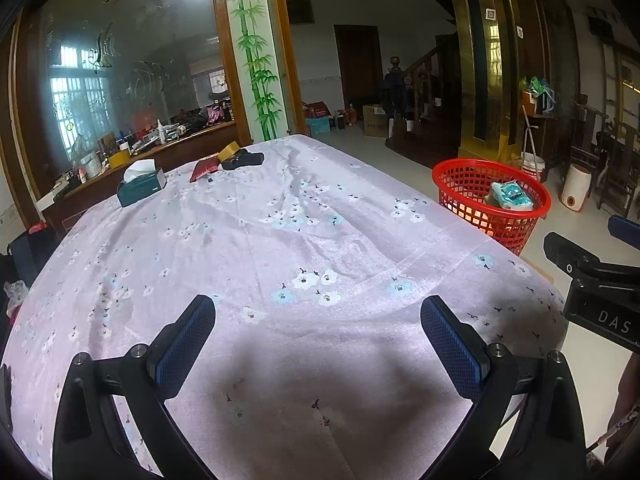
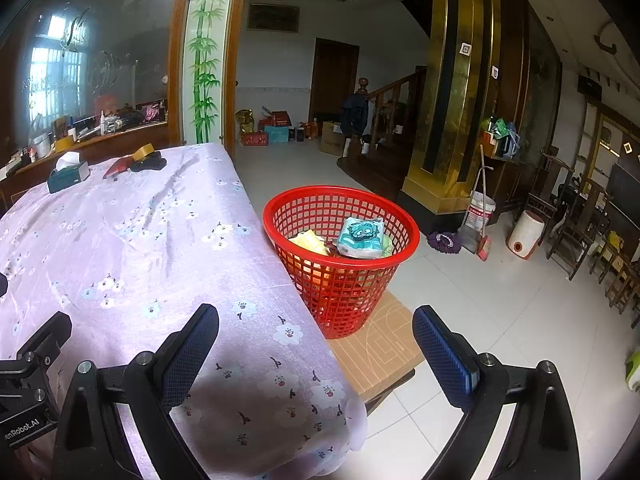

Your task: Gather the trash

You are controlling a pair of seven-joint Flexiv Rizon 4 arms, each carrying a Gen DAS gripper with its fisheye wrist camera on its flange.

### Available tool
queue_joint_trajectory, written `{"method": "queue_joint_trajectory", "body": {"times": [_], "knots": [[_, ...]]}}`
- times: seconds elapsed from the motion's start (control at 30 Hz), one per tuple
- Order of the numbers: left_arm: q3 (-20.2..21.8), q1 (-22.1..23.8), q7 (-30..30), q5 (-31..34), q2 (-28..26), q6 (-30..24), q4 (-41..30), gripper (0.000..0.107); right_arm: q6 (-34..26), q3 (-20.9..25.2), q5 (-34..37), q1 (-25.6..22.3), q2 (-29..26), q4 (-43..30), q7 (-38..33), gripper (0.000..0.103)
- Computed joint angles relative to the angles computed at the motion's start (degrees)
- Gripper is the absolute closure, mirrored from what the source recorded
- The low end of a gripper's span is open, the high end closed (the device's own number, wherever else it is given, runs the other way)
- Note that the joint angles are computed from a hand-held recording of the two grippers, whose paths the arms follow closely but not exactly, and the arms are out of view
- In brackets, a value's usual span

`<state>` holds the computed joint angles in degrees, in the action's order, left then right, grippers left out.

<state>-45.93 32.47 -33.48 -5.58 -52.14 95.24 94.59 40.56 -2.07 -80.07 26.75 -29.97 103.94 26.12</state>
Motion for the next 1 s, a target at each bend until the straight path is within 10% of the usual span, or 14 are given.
{"method": "queue_joint_trajectory", "body": {"times": [0.73, 1.0], "knots": [[1.7, -0.8, -0.8, -2.1, 0.8, -1.5, -0.8, 0.005, 1.2, -0.3, 0.0, 0.1, -1.1, -1.6, -1.7, 0.004], [17.3, -10.2, -5.9, -11.9, 1.8, -10.7, -11.6, 0.005, 15.4, -0.3, 7.1, -2.5, -7.9, -11.3, -15.7, 0.003]]}}
